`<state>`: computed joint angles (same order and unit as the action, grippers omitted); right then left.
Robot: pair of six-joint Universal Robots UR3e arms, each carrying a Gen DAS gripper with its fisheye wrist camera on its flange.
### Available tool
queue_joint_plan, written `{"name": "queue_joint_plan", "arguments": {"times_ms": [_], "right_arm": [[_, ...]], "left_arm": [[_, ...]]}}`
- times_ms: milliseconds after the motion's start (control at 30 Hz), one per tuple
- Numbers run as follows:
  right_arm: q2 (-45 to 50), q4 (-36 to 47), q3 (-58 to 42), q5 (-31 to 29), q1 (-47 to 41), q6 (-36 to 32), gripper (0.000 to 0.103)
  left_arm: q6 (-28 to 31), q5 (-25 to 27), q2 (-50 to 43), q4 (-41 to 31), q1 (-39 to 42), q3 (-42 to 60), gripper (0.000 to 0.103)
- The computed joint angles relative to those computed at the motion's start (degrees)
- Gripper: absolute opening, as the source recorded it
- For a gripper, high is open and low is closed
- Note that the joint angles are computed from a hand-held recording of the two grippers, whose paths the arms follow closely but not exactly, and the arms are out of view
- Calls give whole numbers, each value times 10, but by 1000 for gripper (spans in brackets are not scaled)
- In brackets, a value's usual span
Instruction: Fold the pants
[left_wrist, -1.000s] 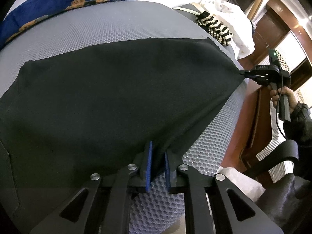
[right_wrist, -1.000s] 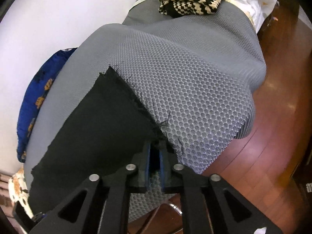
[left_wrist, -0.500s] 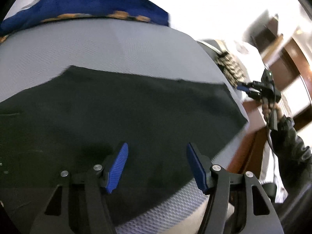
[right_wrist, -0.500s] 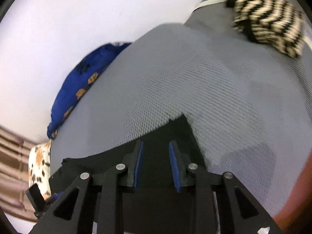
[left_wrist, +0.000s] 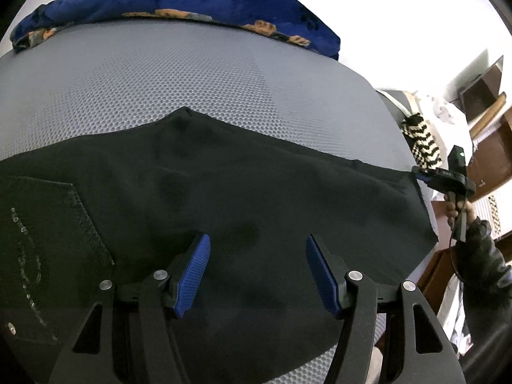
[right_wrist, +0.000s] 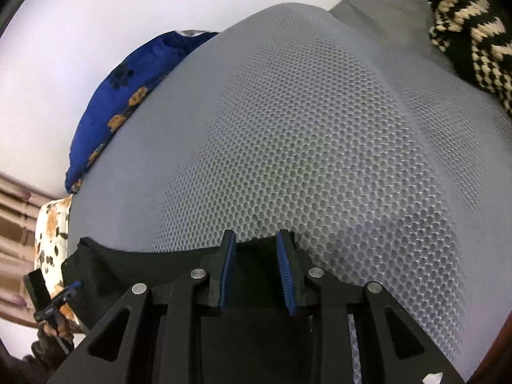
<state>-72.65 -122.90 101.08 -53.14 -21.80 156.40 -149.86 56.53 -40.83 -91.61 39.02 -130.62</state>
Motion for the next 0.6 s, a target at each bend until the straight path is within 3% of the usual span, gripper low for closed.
{"name": "queue_joint_plan", "arguments": {"times_ms": [67,200,367,433,600], "right_arm": [[2,15,-5,3,6,-19,18],[-25,-34,40,7,7,-7,5],[-142,-222,163,-73,27,97,3],[-177,-261,197,-77,21,129,2],[-129,-310,199,-133,45,167,2]], "left_arm": [[-18,4,-9,22,-10,-7,63],[-62,16,-35,84,-41,-20,63],[-92,23,-54,127,-57,-23,63],[-92,21,-46,130,-50,-26,63],[-81,21,-30,129,-33,-32,63]]}}
